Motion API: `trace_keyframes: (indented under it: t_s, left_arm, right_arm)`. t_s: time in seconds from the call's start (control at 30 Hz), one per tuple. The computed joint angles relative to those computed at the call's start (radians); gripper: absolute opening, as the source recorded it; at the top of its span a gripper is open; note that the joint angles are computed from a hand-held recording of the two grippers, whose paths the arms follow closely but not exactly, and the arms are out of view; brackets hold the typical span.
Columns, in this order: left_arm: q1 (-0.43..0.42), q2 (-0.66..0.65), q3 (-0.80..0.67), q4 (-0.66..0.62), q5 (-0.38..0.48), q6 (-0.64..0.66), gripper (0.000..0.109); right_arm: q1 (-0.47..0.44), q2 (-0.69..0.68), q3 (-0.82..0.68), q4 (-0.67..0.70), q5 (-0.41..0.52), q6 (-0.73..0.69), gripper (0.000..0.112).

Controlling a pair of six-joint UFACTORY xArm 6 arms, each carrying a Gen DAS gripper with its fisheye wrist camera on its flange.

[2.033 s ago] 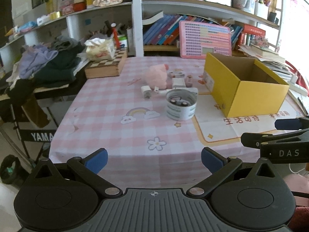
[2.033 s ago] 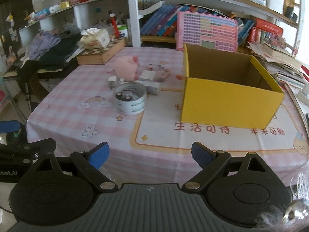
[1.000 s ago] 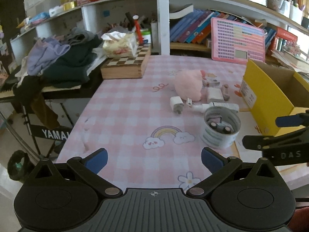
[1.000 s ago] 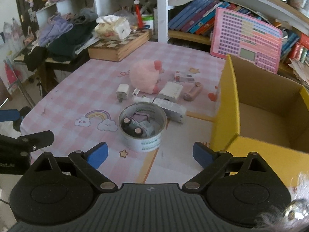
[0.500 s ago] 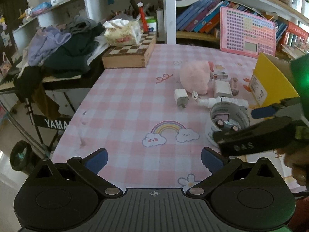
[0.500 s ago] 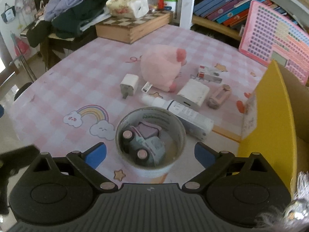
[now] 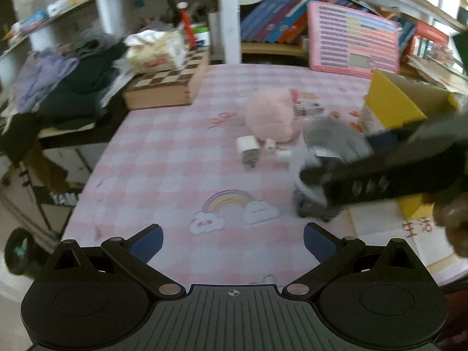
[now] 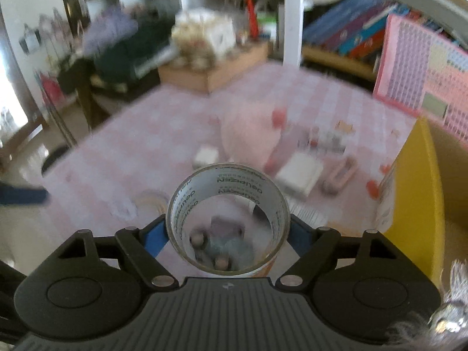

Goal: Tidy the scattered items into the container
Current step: 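Lift the tape roll with the right tool while the left tool grasps the grey toy truck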

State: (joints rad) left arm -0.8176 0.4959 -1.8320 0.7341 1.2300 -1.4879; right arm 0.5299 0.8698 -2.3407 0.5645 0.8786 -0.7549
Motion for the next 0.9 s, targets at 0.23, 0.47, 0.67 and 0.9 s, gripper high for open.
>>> trace_keyframes:
  t_s: [0.23,0.47,0.67,0.9]
  left_arm:
    - [0.055,0.056,-0.024,-0.017,-0.183,0.107,0.093]
    - [0.098,0.159,-0.119,-0.041,-0.288,0.212,0.078]
    - [0.127,0.2,-0.137,-0.055,-0.366,0.228,0.071]
    - [0.149,0.199,-0.095,-0.098,-0.452,0.209,0.065]
  right_arm:
    - [-0.027,-0.053,0.04,0.091,-0.082,-0.015,0.082]
    - [-0.038,-0.083,0.083,0.128,-0.123,-0.074,0.082]
    - [-0.039,-0.063,0.054,0.098,-0.117,-0.073,0.082]
    - [-0.044,-0.072,0.073,0.078,-0.132,-0.043,0.082]
